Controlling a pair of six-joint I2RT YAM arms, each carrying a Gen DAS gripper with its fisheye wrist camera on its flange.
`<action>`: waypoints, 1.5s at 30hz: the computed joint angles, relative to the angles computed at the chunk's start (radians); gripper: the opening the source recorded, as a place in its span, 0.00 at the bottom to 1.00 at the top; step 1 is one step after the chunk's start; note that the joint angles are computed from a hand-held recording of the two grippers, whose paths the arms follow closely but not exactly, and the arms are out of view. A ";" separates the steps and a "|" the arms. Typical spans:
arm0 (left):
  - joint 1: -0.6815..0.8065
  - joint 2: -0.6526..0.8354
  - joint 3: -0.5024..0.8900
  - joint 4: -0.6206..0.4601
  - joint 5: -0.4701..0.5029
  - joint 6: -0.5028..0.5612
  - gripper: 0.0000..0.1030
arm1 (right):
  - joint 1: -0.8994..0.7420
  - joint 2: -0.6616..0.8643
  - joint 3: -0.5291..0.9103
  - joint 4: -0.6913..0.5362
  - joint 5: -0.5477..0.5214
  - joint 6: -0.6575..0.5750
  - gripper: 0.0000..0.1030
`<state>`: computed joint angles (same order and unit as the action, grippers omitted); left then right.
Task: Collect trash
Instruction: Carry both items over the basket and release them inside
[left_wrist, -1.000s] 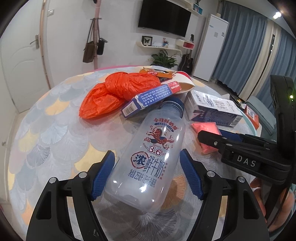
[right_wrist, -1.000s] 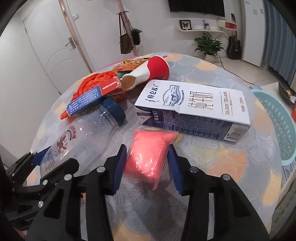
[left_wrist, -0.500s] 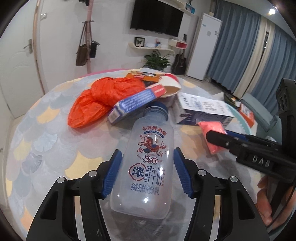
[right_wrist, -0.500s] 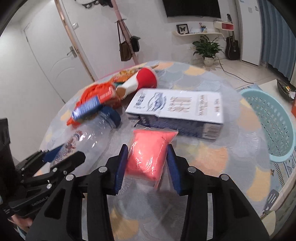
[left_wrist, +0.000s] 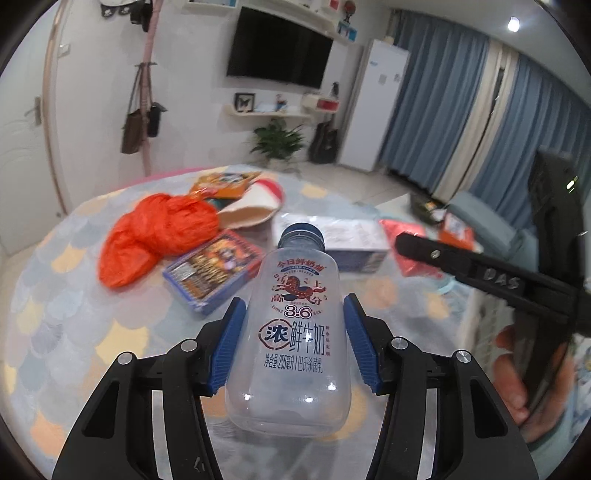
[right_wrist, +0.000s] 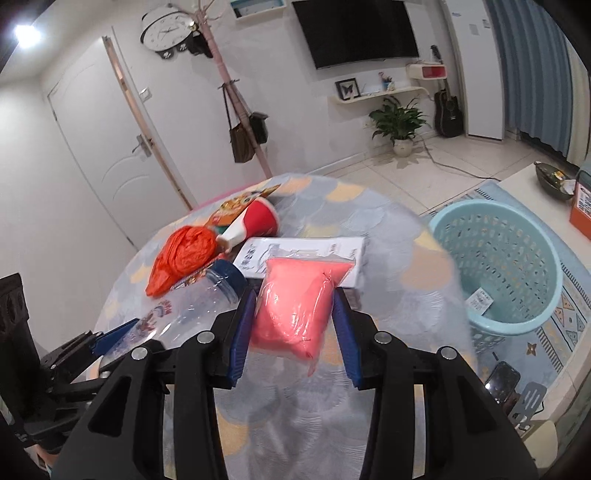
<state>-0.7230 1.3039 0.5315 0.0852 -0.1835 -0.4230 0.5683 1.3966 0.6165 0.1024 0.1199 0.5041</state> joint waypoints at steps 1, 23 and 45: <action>-0.014 -0.005 0.009 0.003 -0.013 0.003 0.51 | -0.007 -0.011 -0.004 -0.002 0.004 0.000 0.38; -0.165 0.612 0.807 -0.027 0.039 0.115 0.51 | -0.635 -0.019 -0.028 0.048 -0.183 -0.171 0.38; -0.126 1.233 1.580 -0.398 0.165 0.059 0.52 | -0.838 0.544 0.192 0.120 -0.297 -0.162 0.56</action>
<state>-0.8493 2.5364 2.1113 -0.3125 -0.0180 -0.3639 -0.2700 1.9402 0.8083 0.2226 -0.1776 0.3425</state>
